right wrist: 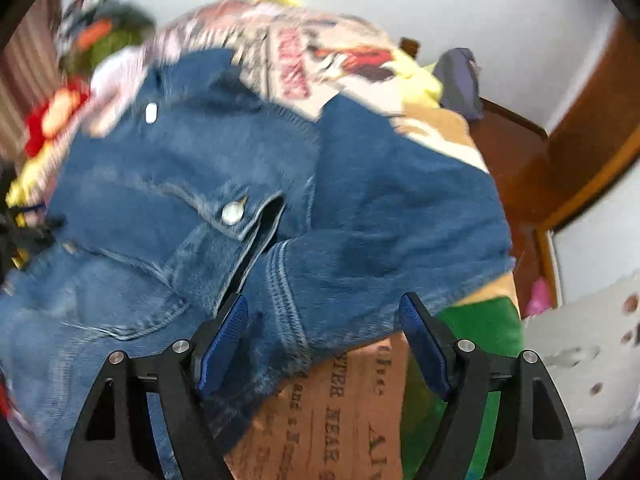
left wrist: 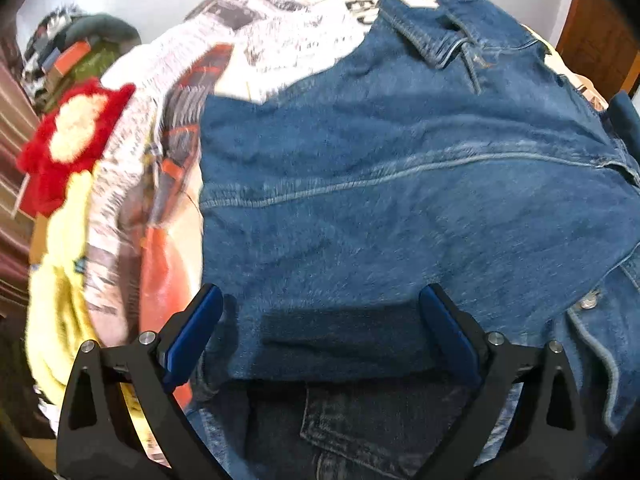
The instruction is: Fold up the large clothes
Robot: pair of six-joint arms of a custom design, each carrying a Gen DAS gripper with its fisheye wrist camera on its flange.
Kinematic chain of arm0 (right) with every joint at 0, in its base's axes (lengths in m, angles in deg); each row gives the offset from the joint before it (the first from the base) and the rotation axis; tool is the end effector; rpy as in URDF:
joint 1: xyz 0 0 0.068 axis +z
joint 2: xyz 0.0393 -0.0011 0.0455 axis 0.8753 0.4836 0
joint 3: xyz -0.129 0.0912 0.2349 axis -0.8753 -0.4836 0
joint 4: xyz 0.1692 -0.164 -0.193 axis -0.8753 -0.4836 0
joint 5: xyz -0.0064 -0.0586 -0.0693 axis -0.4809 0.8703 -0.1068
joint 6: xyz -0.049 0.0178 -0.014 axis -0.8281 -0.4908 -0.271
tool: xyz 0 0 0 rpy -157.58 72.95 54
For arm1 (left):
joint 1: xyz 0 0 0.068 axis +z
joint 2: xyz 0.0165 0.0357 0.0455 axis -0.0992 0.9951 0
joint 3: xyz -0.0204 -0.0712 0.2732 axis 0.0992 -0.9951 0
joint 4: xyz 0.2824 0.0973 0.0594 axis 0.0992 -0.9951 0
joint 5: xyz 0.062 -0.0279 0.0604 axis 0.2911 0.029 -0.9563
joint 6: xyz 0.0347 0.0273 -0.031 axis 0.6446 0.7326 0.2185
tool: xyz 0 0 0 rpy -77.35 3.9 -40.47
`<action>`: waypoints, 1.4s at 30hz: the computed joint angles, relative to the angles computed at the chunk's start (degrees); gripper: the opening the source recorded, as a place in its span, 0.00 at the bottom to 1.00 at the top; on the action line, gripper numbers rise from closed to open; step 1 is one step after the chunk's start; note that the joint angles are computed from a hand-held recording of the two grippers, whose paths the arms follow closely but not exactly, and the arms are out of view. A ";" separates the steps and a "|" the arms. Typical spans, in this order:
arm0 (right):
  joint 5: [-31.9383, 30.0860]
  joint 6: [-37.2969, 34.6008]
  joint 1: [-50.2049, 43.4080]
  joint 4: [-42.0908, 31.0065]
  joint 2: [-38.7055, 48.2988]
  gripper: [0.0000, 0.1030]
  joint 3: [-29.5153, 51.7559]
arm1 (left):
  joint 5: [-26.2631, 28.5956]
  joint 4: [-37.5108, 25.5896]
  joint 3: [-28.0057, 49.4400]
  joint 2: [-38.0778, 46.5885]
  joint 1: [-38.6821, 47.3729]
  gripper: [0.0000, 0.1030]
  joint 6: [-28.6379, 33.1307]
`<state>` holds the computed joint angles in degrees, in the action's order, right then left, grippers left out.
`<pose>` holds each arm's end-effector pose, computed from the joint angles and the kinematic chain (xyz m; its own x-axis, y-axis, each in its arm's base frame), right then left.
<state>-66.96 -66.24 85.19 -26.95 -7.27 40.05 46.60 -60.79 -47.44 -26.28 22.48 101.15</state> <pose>0.1777 0.0745 0.2654 -0.8685 -0.1866 -0.4593 -0.1960 0.9802 -0.0276 0.1895 0.0981 0.1976 -0.9103 0.0193 -0.4134 -0.0337 0.9921 0.1207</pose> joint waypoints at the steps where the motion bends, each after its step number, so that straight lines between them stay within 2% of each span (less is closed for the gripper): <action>1: -0.75 -0.10 -1.28 -0.36 -1.45 0.74 0.32 | 0.33 -1.08 0.83 -0.93 -0.60 0.97 -0.48; 4: -3.12 -0.89 -5.50 -0.82 -3.96 0.74 1.93 | 0.55 -3.96 4.12 -3.79 -4.04 0.97 -3.69; 9: -12.52 -3.65 -19.03 -0.28 -5.07 0.75 4.80 | -3.01 -5.66 9.67 -7.20 -15.76 0.97 -10.17; 14: -19.35 -7.09 -31.87 0.07 -2.11 0.75 6.28 | -6.50 -5.22 15.13 -4.36 -29.21 0.97 -18.38; 22: -29.32 -12.17 -49.87 1.61 8.68 0.75 5.11 | -9.12 -0.63 18.97 5.67 -43.99 0.97 -26.59; 28: -33.48 -11.29 -55.62 5.85 19.24 0.75 4.41 | -8.15 0.91 20.10 12.30 -47.78 0.97 -29.73; 33: -37.06 -6.95 -56.56 10.51 28.36 0.75 5.44 | -7.18 1.33 19.80 14.81 -48.14 0.97 -30.24; 35: -37.57 -5.06 -56.00 12.59 31.04 0.72 5.81 | -6.84 1.52 19.48 15.12 -47.91 0.97 -30.28; 38: -36.67 -0.92 -54.23 16.79 33.24 0.62 5.50 | -5.86 1.80 19.17 15.47 -47.37 0.97 -30.37; 42: -33.57 8.01 -52.76 24.14 33.82 0.36 3.03 | -5.16 1.95 18.93 16.00 -46.83 0.97 -30.82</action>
<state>-100.53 -58.23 32.43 -2.81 26.55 43.09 41.44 -58.85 -28.51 -10.28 -24.36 70.33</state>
